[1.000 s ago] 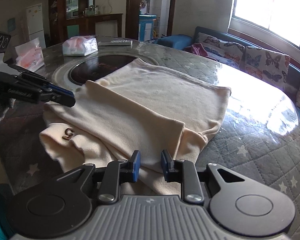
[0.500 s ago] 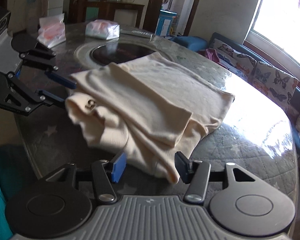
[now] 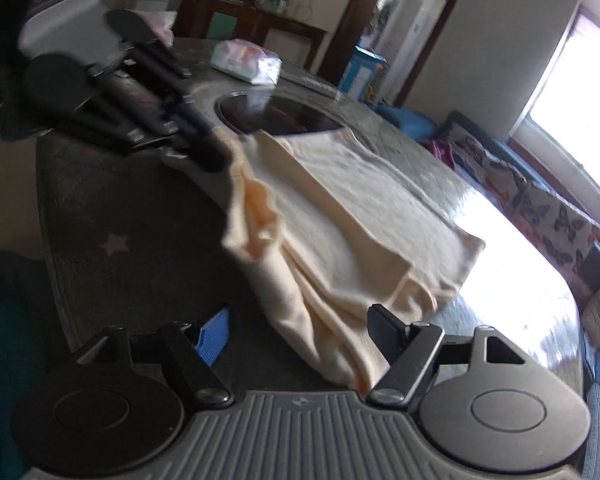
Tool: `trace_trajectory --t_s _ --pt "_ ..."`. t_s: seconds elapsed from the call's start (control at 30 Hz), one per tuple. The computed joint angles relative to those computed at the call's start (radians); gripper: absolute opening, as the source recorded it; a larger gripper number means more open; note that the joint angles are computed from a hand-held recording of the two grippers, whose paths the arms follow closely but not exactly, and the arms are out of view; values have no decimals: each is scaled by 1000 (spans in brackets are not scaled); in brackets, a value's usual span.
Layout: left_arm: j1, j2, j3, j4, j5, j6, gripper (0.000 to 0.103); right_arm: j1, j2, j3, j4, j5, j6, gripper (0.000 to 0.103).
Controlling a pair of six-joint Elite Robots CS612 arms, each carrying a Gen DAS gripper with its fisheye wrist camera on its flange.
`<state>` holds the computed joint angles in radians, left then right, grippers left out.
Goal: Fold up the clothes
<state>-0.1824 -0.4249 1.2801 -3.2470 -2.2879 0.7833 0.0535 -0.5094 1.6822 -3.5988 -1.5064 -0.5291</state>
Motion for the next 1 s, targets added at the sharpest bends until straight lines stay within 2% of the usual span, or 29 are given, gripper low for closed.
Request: trace_trajectory --t_s 0.07,0.13,0.17,0.23,0.3,0.33,0.4,0.43,0.47,0.67,0.7,0.73,0.77,0.8,0.87,1.0 --pt "-2 3 -20 20 -7 -31 9 1 10 -20 0 8 -11 68" --pt "-5 4 -29 34 -9 -34 9 -3 16 -43 31 28 14 51" --pt "-6 4 -32 42 -8 -34 9 -5 18 -54 50 38 30 47" --pt "-6 3 -35 55 -5 -27 9 -15 13 -69 106 78 73 27" --pt "-4 3 -27 45 5 -4 14 -22 5 -76 139 95 104 21" --pt "-3 3 -21 39 10 9 15 -28 1 -77 154 114 132 18" --pt "0 3 -8 24 20 35 29 -39 -6 -80 177 150 179 15" --pt "0 4 -1 12 29 50 40 -41 -8 -81 178 156 192 15" --pt "1 5 5 0 37 65 44 -44 -9 -82 179 163 203 14" --pt "-1 17 16 -39 87 161 44 -49 -15 -88 166 179 256 12" --pt "-2 19 13 -33 92 173 43 -48 -16 -87 161 177 259 11" --pt "0 19 8 -17 93 182 32 -48 -17 -87 156 175 262 11" --pt "2 19 5 -4 89 180 14 -47 -16 -86 149 173 266 11" --pt "4 19 1 7 85 174 9 -47 -16 -84 142 172 271 11" --pt "8 17 -3 27 70 158 6 -46 -16 -76 124 171 279 10" --pt "20 -5 18 44 20 127 5 -46 -27 -43 79 176 283 10"
